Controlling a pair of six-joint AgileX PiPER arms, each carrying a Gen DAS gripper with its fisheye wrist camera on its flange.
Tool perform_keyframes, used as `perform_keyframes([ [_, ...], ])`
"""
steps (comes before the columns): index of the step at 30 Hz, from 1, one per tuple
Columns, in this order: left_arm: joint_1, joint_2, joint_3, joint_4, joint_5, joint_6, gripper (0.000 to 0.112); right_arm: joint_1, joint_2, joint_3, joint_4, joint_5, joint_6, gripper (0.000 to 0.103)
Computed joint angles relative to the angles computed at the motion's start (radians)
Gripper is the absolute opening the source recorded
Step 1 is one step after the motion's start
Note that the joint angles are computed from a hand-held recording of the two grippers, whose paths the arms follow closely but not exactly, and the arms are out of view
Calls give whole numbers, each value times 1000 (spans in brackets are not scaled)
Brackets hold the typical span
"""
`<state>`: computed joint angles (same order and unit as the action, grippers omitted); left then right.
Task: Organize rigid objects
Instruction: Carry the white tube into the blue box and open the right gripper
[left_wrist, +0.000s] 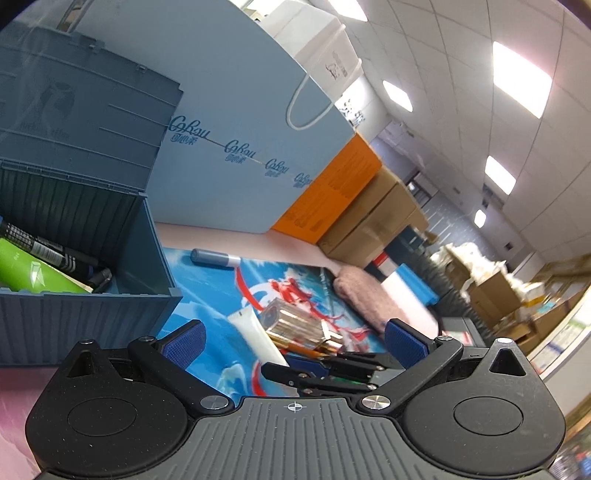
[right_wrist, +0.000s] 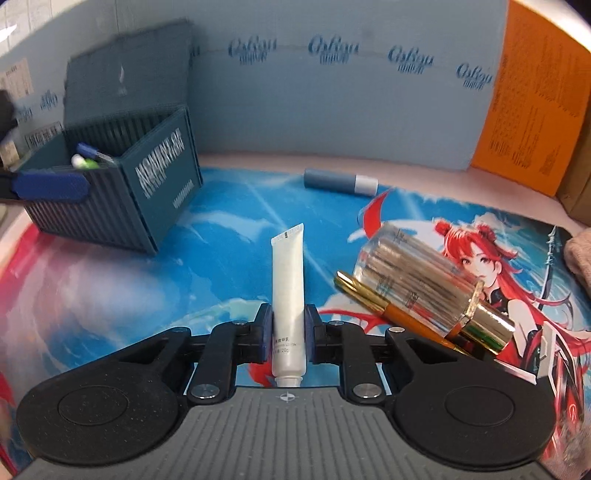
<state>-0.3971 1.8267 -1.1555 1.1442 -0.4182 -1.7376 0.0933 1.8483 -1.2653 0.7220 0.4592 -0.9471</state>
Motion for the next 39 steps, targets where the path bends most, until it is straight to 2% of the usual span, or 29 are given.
perform_keyframes([
  [3, 26, -26, 32, -70, -31, 42, 103, 21, -80, 68, 129, -56, -139, 17],
  [5, 36, -56, 64, -162, -32, 122, 103, 36, -130, 106, 276, -76, -300, 17],
  [8, 60, -102, 110, -261, -42, 220, 103, 48, -165, 106, 446, -16, -477, 17],
  [11, 99, -138, 147, -311, -67, 278, 103, 89, -164, 67, 509, -5, -515, 17],
  [14, 132, -186, 185, -403, -31, 362, 103, 138, -139, 8, 560, -6, -553, 17],
  [17, 162, -233, 225, -525, -5, 485, 103, 201, -92, -74, 562, -55, -562, 17],
  [20, 192, -261, 257, -620, 2, 572, 103, 249, -16, -192, 471, -66, -511, 17],
  [24, 243, -254, 256, -591, 20, 502, 103, 326, 93, -360, 118, -105, -224, 17],
  [27, 307, -239, 251, -456, -6, 369, 103, 367, 166, -480, -114, -60, -33, 17],
  [30, 349, -223, 248, -360, -41, 278, 103, 395, 205, -512, -181, -33, -76, 17],
  [32, 355, -217, 241, -336, -32, 247, 103, 397, 252, -573, -176, 30, -197, 17],
  [36, 393, -220, 279, -311, -93, 226, 103, 395, 403, -854, -299, 264, -129, 17],
  [39, 401, -209, 276, -300, -103, 213, 103, 404, 489, -1032, -354, 408, -93, 17],
])
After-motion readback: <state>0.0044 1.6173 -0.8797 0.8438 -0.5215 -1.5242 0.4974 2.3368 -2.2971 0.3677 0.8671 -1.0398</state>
